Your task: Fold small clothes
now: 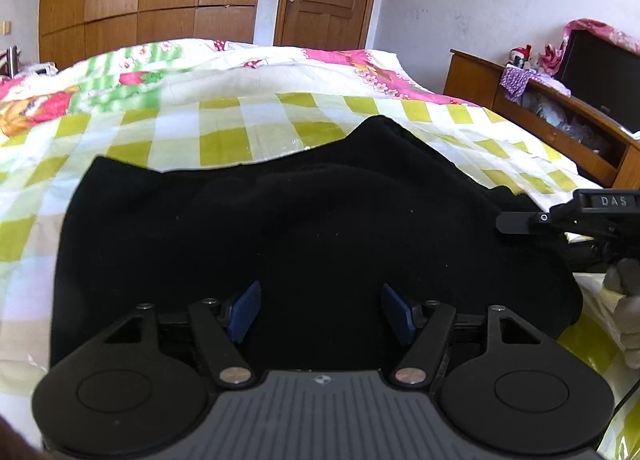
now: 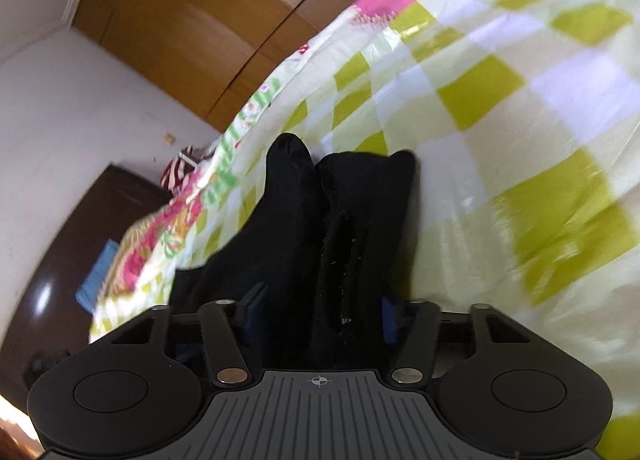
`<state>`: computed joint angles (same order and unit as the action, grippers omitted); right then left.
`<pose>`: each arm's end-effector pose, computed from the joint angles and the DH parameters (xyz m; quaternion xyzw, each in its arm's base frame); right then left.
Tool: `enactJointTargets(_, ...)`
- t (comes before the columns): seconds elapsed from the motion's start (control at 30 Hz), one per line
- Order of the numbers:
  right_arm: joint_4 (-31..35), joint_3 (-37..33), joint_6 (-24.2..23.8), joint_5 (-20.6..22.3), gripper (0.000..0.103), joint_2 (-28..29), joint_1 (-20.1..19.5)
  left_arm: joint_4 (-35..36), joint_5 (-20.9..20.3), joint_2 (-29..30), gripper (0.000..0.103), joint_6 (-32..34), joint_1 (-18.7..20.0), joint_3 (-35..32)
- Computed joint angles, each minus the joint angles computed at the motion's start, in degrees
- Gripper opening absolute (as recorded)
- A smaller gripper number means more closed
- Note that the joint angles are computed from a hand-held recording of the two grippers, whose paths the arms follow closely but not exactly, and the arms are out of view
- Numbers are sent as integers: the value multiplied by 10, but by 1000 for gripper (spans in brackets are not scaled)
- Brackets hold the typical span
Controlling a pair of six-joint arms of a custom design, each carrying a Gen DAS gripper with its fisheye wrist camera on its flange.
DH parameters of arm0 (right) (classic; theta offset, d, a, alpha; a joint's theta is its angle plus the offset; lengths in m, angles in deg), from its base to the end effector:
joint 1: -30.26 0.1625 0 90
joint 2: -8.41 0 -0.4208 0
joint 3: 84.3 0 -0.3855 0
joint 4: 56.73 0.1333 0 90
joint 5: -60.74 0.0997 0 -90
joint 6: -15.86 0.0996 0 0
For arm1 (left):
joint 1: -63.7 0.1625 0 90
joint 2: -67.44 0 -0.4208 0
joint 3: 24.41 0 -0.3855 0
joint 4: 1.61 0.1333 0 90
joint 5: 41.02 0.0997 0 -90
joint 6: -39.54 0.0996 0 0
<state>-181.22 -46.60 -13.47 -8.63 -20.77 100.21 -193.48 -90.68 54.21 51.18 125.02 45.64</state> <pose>-0.1432 -0.8835 0.2704 -0.1177 0.9523 -0.2737 0.0662 -0.1839 -0.7483 -0.0469 0.1748 0.8595 -0.4028 0.2617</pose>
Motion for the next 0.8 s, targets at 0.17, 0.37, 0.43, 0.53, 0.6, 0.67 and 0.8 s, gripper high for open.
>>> enactJointTargets(0.17, 0, 28, 10, 7, 22, -28, 1, 17, 16, 13, 78, 19, -2, -12)
enactJointTargets(0.37, -95, 143, -4, 5, 21, -88, 33, -32, -1, -8, 77, 34, 2, 26)
enactJointTargets(0.43, -113, 162, -23, -8, 21, -96, 56, -73, 6, -29, 77, 22, 7, 63)
enactJointTargets(0.53, -153, 193, -51, -39, 21, -97, 93, -121, 16, -67, 77, -2, 13, 128)
enactJointTargets(0.6, -177, 216, -67, -51, 19, -96, 114, -131, 10, -83, 75, -24, 21, 158)
enactJointTargets(0.67, -199, 232, -83, -75, 19, -87, 135, -134, -3, -88, 74, -26, 27, 171)
enactJointTargets(0.8, -225, 242, -109, -135, 18, -51, 166, -141, -45, -97, 75, -27, 41, 185)
